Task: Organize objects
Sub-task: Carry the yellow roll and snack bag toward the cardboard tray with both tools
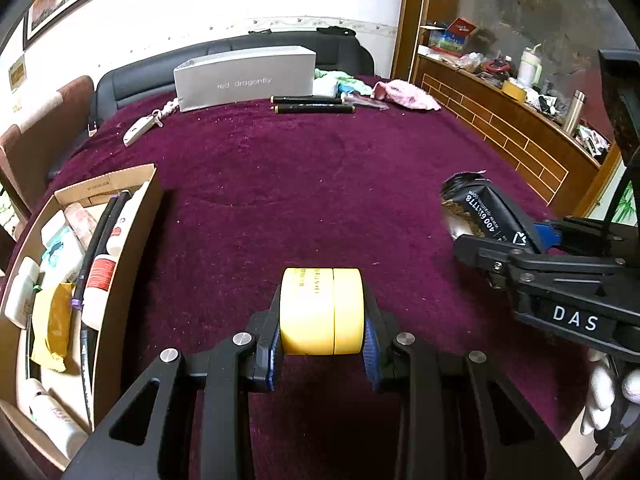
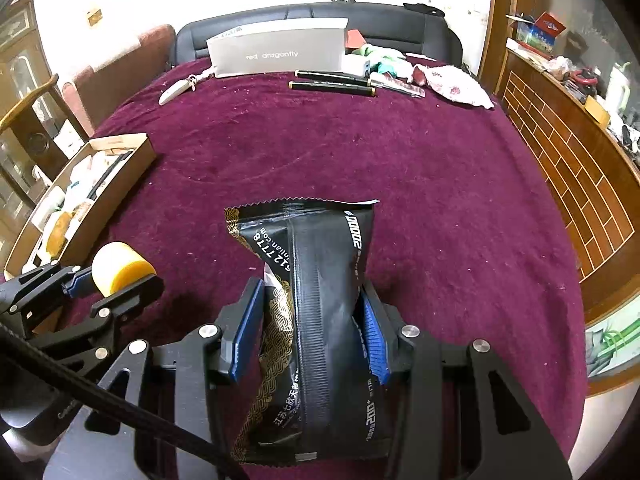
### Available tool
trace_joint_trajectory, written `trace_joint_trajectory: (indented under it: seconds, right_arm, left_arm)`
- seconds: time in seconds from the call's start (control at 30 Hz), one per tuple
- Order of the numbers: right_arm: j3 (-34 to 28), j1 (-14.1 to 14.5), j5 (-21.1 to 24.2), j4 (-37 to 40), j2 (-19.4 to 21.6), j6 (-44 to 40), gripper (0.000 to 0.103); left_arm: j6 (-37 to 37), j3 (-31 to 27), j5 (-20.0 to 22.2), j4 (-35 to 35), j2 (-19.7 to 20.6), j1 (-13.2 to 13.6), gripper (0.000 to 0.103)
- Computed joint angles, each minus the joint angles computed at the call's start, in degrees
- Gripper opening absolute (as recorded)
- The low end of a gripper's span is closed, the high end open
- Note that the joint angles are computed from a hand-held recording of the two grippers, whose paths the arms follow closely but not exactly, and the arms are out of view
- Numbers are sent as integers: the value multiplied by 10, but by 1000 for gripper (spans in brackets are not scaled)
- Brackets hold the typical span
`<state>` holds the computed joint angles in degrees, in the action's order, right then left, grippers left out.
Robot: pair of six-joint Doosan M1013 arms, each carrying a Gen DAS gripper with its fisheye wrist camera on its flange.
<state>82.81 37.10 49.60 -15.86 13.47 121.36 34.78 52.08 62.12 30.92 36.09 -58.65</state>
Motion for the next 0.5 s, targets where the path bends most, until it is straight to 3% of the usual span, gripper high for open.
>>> trace_joint_trajectory:
  seconds: [0.5]
  right_arm:
    - [5, 36, -16, -46, -21, 14, 45]
  left_arm:
    - [-56, 57, -30, 64, -45, -20, 28]
